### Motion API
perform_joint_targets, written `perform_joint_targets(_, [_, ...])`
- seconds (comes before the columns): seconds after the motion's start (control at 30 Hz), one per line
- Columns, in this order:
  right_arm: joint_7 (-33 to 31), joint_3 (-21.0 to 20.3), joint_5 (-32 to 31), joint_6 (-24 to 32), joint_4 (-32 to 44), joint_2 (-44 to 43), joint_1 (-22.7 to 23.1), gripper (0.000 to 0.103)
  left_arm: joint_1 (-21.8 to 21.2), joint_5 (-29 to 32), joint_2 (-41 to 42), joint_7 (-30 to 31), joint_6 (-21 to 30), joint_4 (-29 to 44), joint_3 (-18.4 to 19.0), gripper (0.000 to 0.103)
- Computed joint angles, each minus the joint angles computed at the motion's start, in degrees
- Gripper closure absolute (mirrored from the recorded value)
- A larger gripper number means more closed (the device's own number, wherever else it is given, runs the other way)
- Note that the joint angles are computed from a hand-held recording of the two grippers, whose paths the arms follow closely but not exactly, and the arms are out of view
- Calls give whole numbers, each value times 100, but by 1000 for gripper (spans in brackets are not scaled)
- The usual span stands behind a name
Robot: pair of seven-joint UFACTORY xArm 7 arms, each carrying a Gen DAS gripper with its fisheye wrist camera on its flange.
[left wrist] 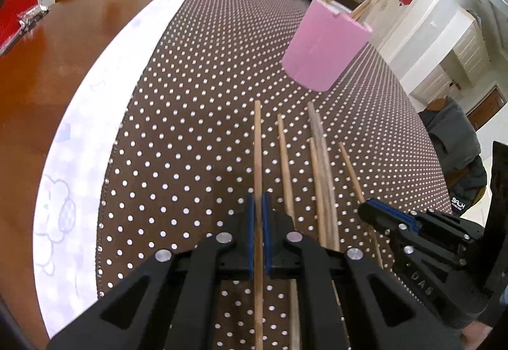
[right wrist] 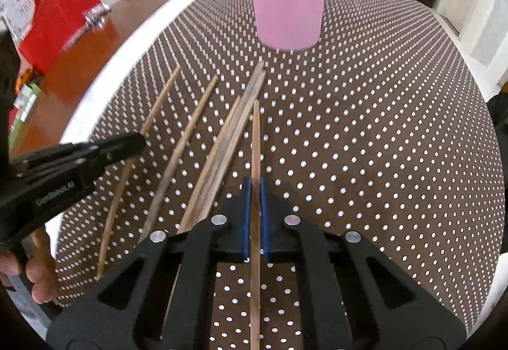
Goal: Organize utensils
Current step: 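Lift the left gripper's chopstick into the pink cup while the right gripper carries another there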
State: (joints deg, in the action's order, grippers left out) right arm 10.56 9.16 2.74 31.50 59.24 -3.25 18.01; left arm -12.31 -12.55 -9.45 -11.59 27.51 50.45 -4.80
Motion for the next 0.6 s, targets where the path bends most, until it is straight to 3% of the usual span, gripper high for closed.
perform_joint_targets(0.2, [-1073,-316,1329,-898,-530,-651,75,97,-134,103,-377,-43,-317,-40,-89,98])
perform_joint_targets(0.33, [-1753,-585,2151,-1554,-774,-1059,326,97,-621,-421,-612,720,-1266,-173,92,98])
perform_joint_targets(0.43, [-2237,-832,2649,-1918,-744,-1197,605,97,-817,-429,-550,981,-1835,-71,83,98])
perform_joint_targets(0.6, [-2989,-1217,3246,-2215,-631,-1385,985,97,-899,-218,-206,995,-2800,206,14,98])
